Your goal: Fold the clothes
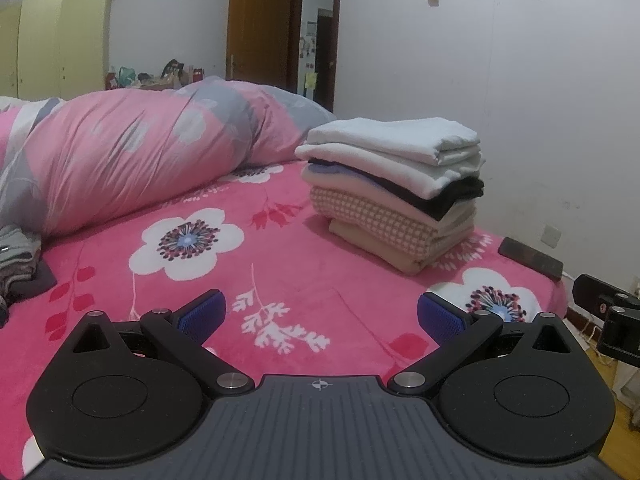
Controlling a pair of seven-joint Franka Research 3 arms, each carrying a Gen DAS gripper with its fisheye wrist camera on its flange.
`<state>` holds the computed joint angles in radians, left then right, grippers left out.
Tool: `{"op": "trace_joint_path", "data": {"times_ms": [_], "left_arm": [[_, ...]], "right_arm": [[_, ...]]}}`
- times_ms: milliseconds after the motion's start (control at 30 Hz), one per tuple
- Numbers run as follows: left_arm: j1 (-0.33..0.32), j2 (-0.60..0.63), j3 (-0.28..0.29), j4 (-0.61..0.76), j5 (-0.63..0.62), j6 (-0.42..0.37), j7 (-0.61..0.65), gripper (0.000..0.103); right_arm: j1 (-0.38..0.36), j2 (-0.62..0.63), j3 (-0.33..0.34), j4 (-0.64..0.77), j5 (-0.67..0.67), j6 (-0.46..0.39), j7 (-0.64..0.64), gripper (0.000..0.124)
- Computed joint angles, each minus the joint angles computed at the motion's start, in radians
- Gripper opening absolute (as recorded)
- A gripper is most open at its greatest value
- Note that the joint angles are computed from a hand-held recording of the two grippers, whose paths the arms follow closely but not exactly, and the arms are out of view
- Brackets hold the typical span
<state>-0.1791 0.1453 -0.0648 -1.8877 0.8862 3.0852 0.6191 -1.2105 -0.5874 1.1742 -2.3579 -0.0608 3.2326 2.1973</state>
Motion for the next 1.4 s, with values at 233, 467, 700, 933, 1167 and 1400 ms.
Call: {"op": "trace_joint_path", "data": {"times_ms": [233,467,700,933,1167,1400], "left_arm": [[0.001,-0.001,0.002,-0.002,0.001,0.001,0.002,0.103],[-0.004,-0.003,0.006,-0.003,0.021,0.001,-0.015,0.103],[0.0,-0.002,0.0,-0.005,0.012,0.0,-0.004,0.103],[0.002,-0.004,-0.005,-0.009,-0.008,-0.001,0.014,0.103],[0.002,-0.003,-0.006,-0.012,-0.014,0.0,0.021,0.103],[0.0,-0.003,-0.004,-0.016,-0.023,0.014,0.031,0.103]], "right_arm": [[-0.003,-0.001,0.002,0.001,0.0,0.0,0.001,0.103],[-0.011,0.004,0.01,0.005,-0.002,0.002,-0.001,0.103],[-0.016,0.002,0.016,0.007,-0.002,-0.006,0.006,0.103],[-0.017,0.0,0.017,0.007,-0.008,-0.007,0.01,0.103],[-0.018,-0.005,0.019,0.007,-0.012,-0.009,0.012,0.103],[-0.025,-0.026,0.02,0.005,-0.015,-0.02,0.024,0.103]]}}
